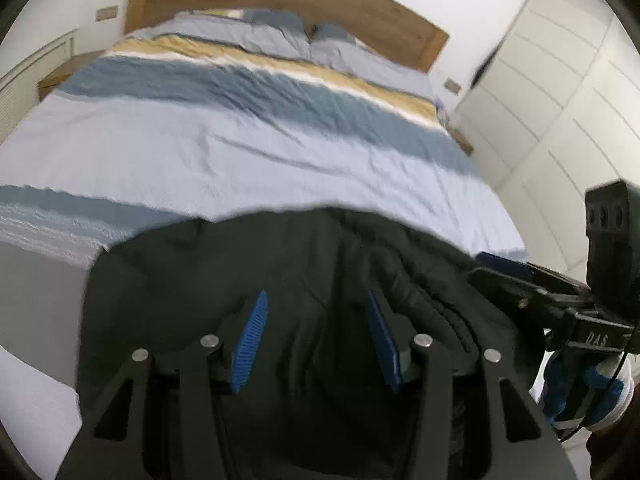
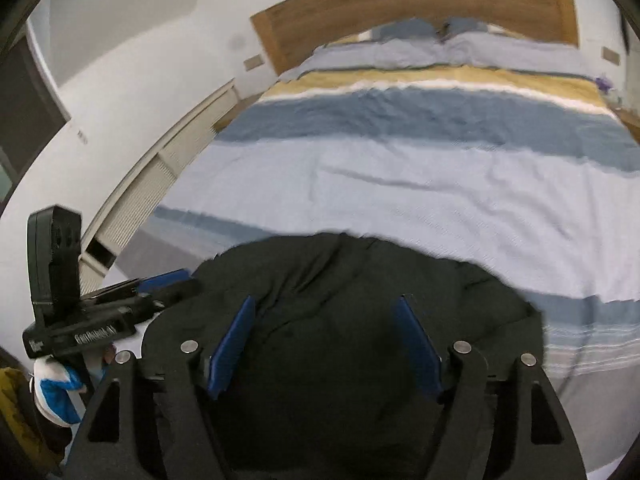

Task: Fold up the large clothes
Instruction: 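Carry the hem with both tools over the coat toward the hood, then lay the hem down and open both tools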

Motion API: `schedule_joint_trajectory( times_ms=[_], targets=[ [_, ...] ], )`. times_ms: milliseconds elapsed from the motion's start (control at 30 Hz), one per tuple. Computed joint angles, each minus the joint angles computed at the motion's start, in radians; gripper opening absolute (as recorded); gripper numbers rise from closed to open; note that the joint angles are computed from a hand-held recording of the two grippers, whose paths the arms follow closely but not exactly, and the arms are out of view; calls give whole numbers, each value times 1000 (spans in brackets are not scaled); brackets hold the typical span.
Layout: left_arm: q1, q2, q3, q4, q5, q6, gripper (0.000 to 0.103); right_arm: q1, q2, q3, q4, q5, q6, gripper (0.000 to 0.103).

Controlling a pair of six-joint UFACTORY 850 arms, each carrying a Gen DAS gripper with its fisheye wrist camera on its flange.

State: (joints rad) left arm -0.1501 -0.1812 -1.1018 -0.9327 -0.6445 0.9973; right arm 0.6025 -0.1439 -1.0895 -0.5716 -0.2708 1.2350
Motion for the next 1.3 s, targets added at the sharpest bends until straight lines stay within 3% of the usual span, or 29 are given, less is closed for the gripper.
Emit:
schedule_joint_trajectory(
  times_ms=[200, 300, 433, 600, 767, 867, 1000, 1100, 1200, 1300],
  targets=[
    [-23, 46, 172, 17, 148, 66, 49, 63, -42, 58, 61, -28, -50, 74],
    [-39, 65, 268, -100, 266, 230, 50, 91, -58, 106, -36, -29, 65, 74],
    [-69, 50, 325, -277, 365, 417, 51, 125, -89, 149, -266, -39, 298, 75],
    [-76, 20, 323, -317, 379, 443, 52, 131, -125, 176, -450, -29, 483, 75],
    [-45, 96, 314, -77, 296, 166, 52, 134, -81, 158, -211, -64, 236, 75],
    [-27, 170, 329, -100, 270, 183, 54, 144, -17, 169, -150, -94, 166, 75],
    [-55, 204, 344, -102, 293, 208, 57, 172, 46, 183, -270, -123, 278, 76],
    [-91, 178, 363, -21, 337, 132, 57, 175, 22, 169, -265, -112, 256, 76],
    [-103, 169, 394, -65, 388, 178, 58, 155, -36, 162, -157, -80, 152, 77],
    [-101, 198, 410, -27, 388, 149, 58, 154, -39, 203, -230, -39, 272, 77]
  ],
)
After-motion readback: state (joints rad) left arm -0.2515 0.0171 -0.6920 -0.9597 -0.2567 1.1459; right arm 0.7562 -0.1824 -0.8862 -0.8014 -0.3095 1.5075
